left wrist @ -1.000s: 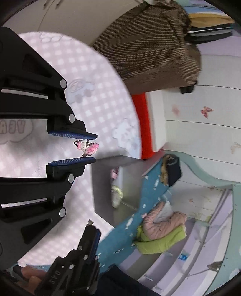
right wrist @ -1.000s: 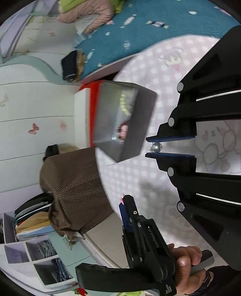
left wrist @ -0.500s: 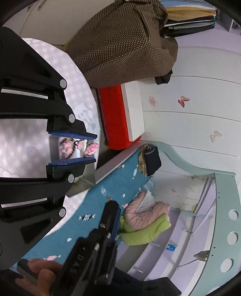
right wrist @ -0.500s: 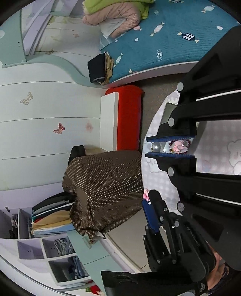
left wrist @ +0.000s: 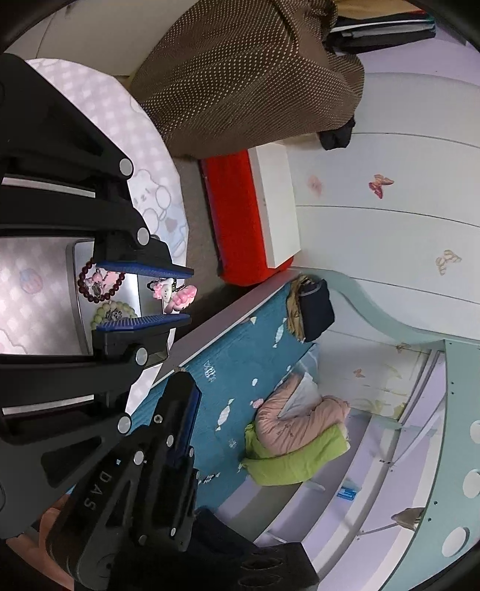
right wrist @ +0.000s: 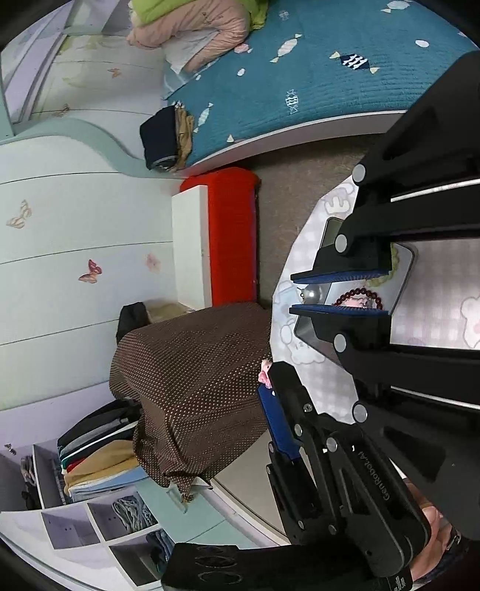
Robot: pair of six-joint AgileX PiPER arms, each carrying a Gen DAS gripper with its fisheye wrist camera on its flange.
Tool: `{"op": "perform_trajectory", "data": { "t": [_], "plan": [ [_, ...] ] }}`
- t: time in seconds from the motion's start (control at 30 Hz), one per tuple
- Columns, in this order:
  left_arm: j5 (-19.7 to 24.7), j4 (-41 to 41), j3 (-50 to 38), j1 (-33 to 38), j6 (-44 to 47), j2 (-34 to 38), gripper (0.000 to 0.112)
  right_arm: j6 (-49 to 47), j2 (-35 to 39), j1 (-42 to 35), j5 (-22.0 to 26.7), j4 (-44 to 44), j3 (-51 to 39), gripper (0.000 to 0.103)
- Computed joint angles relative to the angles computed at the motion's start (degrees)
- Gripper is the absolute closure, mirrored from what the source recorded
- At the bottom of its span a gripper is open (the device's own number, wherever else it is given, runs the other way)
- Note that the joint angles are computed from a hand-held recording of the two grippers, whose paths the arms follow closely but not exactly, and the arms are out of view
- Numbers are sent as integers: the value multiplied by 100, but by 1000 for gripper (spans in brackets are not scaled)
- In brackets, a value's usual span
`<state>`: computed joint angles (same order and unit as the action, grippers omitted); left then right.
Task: Organize jewelry
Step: 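Carry the pink charm and pearl earring into the tin box and open both tools, then lift both open tools away from the tin box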
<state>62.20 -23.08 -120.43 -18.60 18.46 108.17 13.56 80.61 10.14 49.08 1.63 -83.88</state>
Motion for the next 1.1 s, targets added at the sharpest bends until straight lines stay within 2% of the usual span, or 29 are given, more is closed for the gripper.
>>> {"op": "perform_trajectory", "data": {
  "t": [0.2,0.37,0.4,0.43,0.47,0.53,0.57,0.6,0.63,0.67,0.7,0.77,0.87,1.1],
  "plan": [
    [247,44,-428,0,-98,476,92,-350,314,-252,102,445,-159,93],
    [643,117,-1047,28,-281,981,91,-484,541,-382,206,730,-224,90],
    [732,188,-1195,15,-317,1086,84,-497,585,-416,224,798,-228,89],
    [722,211,-1171,27,-313,1085,67,-497,608,-432,227,842,-231,88],
    [582,365,-1039,4,-397,1018,60,-491,616,-456,213,881,-214,87],
    [307,455,-790,59,-517,887,28,-380,607,-498,191,852,-175,85],
    [169,391,-625,120,-523,793,23,-354,588,-517,179,842,-150,75],
    [32,343,-470,187,-540,691,21,-339,534,-548,144,877,-88,60],
    [-20,323,-377,226,-541,619,20,-199,493,-540,110,787,-54,51],
    [-30,259,-339,286,-518,572,19,-8,443,-507,52,631,0,35],
    [-78,189,-243,352,-482,484,16,125,413,-497,6,524,33,28],
    [-313,304,63,389,-502,231,16,320,306,-526,-70,416,132,8],
    [-655,617,576,383,-485,-198,16,492,134,-512,-170,339,256,7],
    [-1151,798,1687,446,-405,-1283,16,1276,-251,-117,-58,-345,297,7]
  ]
}}
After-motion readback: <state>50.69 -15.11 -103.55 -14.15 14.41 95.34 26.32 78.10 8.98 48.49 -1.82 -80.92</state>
